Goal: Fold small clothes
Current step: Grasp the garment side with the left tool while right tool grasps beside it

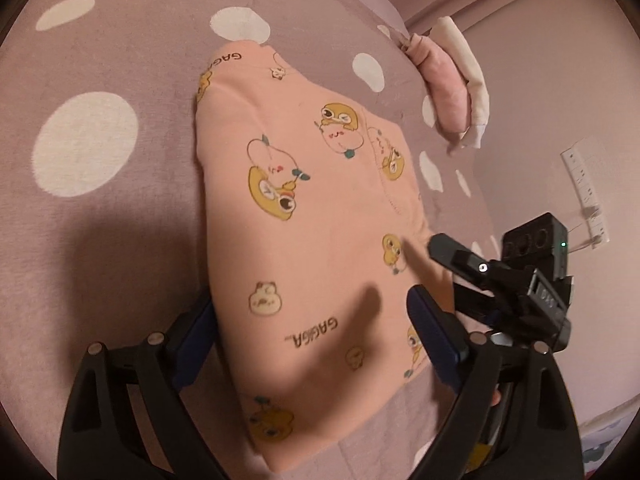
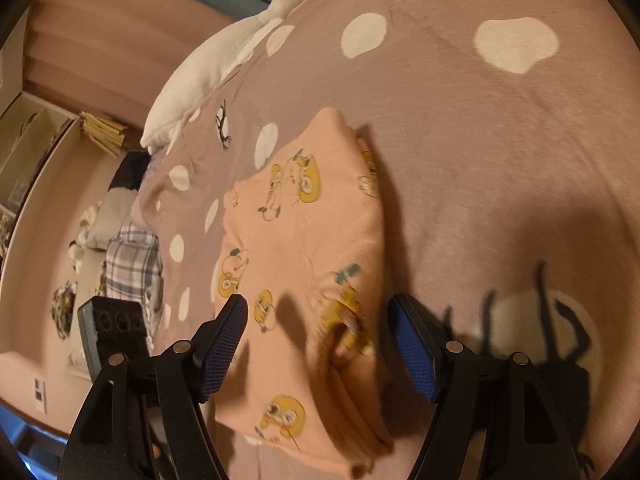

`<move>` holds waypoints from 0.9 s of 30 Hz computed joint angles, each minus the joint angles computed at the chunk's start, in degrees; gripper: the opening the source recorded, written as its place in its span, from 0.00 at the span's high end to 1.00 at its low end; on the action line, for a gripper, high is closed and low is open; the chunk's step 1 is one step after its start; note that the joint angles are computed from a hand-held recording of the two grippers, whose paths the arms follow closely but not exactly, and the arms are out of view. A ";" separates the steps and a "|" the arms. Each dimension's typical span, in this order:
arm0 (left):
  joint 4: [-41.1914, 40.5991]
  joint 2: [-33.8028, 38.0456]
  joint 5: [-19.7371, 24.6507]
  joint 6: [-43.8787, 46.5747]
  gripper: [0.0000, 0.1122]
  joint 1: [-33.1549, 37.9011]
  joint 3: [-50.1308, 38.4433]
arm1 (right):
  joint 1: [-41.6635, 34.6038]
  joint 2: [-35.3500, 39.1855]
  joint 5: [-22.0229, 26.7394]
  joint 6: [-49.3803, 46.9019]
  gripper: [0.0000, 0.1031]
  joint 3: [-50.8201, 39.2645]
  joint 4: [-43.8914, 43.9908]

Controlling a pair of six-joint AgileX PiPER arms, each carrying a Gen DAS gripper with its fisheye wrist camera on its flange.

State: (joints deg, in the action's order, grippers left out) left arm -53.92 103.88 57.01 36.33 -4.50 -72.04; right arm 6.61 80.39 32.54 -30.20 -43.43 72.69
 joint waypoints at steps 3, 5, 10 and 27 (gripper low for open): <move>-3.68 1.89 2.22 1.03 0.20 1.47 -0.95 | 1.10 2.22 -0.31 -0.16 0.29 -2.05 0.02; -5.33 2.90 3.59 0.93 0.20 2.36 -1.68 | 1.91 3.90 -0.89 -0.20 0.29 -3.56 0.26; -7.05 3.78 3.35 -1.11 0.32 3.35 -2.43 | 2.30 6.14 -0.99 -1.83 0.29 -5.34 2.62; 4.41 -1.75 -4.73 -6.80 0.76 -0.03 -0.86 | 9.75 2.13 -11.07 18.27 0.77 -6.05 -20.33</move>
State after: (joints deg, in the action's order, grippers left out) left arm -49.51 102.13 52.28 29.53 -4.53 -72.90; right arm 16.35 82.52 21.47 -11.92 -49.48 52.36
